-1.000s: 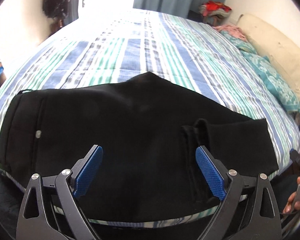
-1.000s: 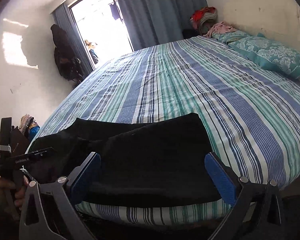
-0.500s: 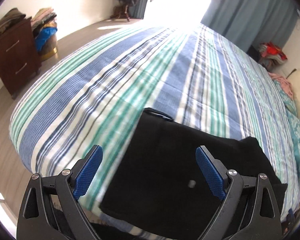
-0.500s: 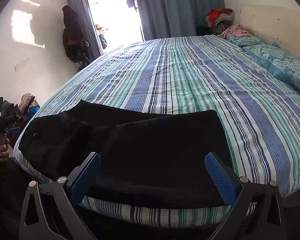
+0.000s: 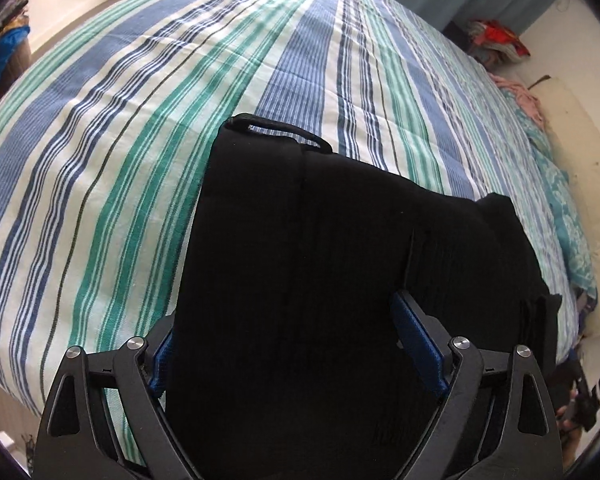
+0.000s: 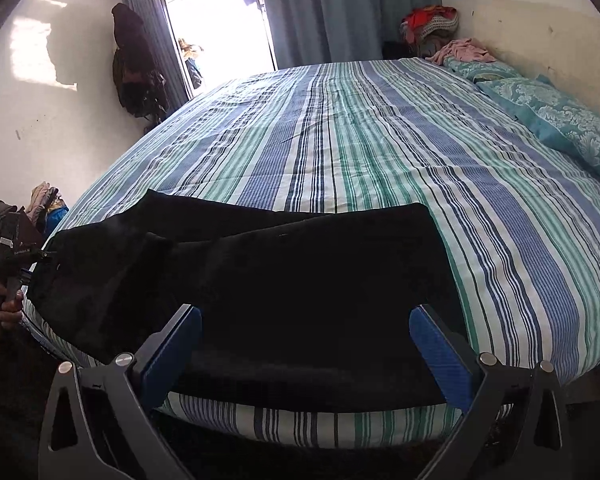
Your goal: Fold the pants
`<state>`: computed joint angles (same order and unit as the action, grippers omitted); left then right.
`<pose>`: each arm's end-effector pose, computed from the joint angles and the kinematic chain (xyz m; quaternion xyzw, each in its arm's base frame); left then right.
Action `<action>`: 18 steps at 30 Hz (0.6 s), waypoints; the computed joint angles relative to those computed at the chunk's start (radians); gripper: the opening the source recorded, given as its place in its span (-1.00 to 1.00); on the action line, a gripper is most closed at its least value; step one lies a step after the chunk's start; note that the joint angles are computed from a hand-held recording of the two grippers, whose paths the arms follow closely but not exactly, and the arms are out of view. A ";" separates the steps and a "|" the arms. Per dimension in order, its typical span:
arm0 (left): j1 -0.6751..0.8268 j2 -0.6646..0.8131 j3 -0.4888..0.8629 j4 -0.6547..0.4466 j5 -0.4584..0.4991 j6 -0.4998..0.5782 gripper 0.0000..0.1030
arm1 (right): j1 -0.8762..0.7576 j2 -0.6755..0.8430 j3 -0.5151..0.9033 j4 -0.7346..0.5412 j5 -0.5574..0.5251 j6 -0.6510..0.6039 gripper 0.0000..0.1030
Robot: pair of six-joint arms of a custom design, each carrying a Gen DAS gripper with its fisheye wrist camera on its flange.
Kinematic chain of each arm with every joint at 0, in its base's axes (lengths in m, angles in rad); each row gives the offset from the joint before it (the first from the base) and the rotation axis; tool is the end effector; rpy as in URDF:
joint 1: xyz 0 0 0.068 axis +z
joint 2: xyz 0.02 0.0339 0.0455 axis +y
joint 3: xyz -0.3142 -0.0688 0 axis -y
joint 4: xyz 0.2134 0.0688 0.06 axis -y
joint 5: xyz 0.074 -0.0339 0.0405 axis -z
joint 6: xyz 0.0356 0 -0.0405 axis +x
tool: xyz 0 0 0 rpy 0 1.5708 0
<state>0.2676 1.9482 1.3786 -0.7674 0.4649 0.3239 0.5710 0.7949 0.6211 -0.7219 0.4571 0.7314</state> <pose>0.3633 0.0831 0.2381 0.0541 0.9653 -0.1858 0.1752 0.0815 0.0337 0.2773 0.1484 0.9101 0.0255 0.3861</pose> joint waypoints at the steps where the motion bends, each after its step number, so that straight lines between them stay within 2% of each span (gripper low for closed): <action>1: 0.003 0.013 0.019 -0.025 0.015 0.001 0.62 | 0.001 -0.002 0.000 -0.004 0.002 0.001 1.00; 4: 0.002 0.010 0.039 -0.043 -0.001 -0.003 0.10 | -0.025 -0.003 -0.006 -0.003 -0.015 -0.007 1.00; 6: 0.001 -0.027 0.020 -0.031 -0.019 -0.013 -0.33 | -0.049 -0.001 -0.010 -0.001 -0.029 -0.009 1.00; 8: -0.018 -0.073 -0.006 -0.015 -0.056 -0.045 -0.49 | -0.083 -0.010 -0.016 0.007 -0.052 -0.021 1.00; 11: -0.045 -0.124 0.016 -0.065 -0.079 -0.148 -0.60 | -0.130 -0.022 -0.022 0.024 -0.084 -0.046 1.00; 15: -0.058 -0.177 0.153 -0.256 0.034 -0.219 -0.62 | -0.181 -0.049 -0.021 0.034 -0.117 -0.071 1.00; 18: -0.139 -0.233 0.254 -0.377 0.099 -0.276 -0.62 | -0.217 -0.085 -0.016 0.033 -0.141 -0.089 1.00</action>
<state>0.1287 1.7151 1.6323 -1.1444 0.5639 0.0482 0.3540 0.7100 0.6048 -0.6885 0.3165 0.6426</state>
